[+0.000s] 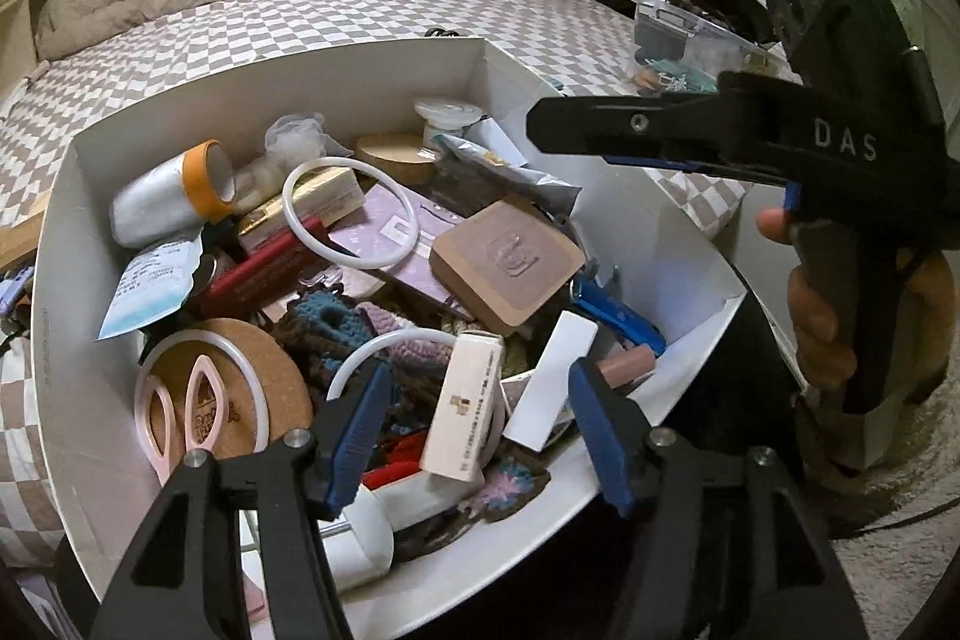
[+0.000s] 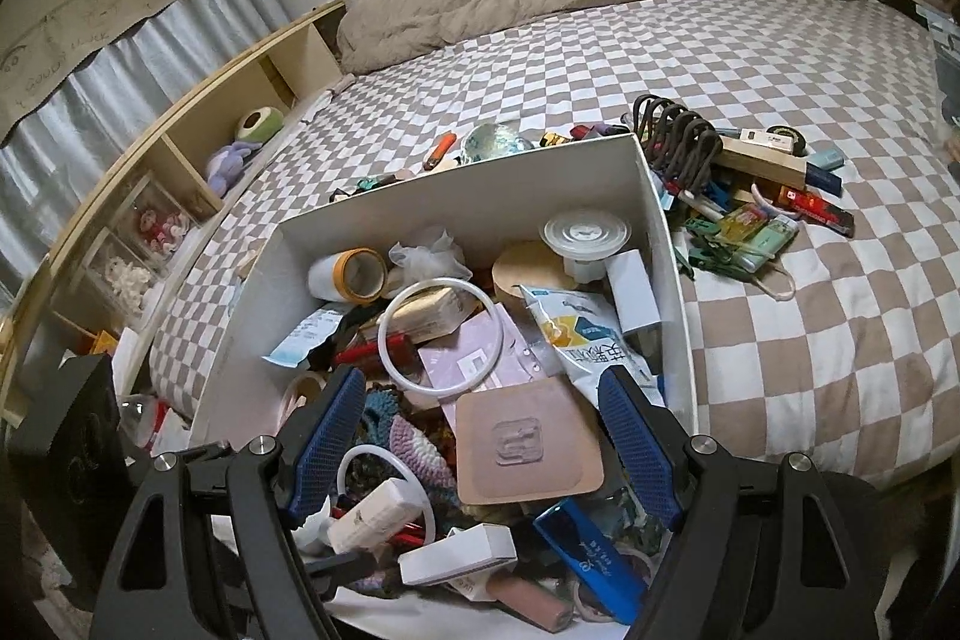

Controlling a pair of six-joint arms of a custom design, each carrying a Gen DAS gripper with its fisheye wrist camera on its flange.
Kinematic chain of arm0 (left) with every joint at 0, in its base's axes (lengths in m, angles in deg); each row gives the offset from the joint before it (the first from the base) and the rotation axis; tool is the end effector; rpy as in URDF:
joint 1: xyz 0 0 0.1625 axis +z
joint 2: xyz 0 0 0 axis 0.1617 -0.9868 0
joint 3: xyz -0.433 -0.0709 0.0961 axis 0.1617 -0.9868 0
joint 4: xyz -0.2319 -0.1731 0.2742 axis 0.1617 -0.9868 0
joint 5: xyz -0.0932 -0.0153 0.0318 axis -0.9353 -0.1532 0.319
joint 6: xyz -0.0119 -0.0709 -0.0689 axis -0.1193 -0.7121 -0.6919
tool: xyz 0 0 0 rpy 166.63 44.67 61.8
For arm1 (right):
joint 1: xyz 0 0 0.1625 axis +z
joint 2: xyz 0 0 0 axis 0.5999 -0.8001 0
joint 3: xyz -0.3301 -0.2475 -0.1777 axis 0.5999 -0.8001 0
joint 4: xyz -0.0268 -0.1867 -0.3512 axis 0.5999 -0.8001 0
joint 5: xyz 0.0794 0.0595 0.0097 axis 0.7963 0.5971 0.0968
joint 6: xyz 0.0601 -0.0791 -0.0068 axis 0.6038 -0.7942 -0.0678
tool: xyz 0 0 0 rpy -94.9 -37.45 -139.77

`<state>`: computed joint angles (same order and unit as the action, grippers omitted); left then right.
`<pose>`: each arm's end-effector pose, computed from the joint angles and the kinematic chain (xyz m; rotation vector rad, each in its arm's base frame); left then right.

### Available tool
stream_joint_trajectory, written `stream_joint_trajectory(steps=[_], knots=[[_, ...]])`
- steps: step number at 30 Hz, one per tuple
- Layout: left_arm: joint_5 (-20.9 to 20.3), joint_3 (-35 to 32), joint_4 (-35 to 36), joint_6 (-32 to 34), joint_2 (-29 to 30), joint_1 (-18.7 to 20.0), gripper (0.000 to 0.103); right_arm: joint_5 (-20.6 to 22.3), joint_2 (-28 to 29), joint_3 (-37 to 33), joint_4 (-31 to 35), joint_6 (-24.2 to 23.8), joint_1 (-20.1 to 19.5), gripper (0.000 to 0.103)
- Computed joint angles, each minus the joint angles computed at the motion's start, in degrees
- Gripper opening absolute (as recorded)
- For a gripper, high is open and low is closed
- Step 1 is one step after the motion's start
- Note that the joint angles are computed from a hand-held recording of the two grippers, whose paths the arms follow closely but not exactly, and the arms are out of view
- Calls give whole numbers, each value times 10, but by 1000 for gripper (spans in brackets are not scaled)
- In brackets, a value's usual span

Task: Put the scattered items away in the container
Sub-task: 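Open both tools to drop the two boxes into the white box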

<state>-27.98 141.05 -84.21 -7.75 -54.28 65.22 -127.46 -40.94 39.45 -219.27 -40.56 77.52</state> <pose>-0.0036 -0.6099 0.2690 1.0797 2.6083 -0.3412 0.3603 -0.6052 -0.0594 0.1604 -2.5735 0.9902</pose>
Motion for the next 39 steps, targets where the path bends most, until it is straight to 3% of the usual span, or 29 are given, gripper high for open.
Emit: stream_joint_trajectory(steps=[18,26,28,30,33,39], knots=[[10,-11,-27,-19,-4,2,62,4,7,-8,-12,-23,7,80],[29,-6,-62,-19,-5,-1,71,6,11,-8,-29,-46,12,80],[38,-3,-76,-20,-6,-4,83,0,14,-9,-37,-54,14,80],[42,-1,-87,-22,-7,-4,88,-4,16,-8,-47,-59,16,80],[51,0,-102,-24,-8,-5,89,-12,17,-7,-58,-68,18,100],[62,4,-129,-25,-9,-6,99,-43,28,-10,-91,-106,28,103]])
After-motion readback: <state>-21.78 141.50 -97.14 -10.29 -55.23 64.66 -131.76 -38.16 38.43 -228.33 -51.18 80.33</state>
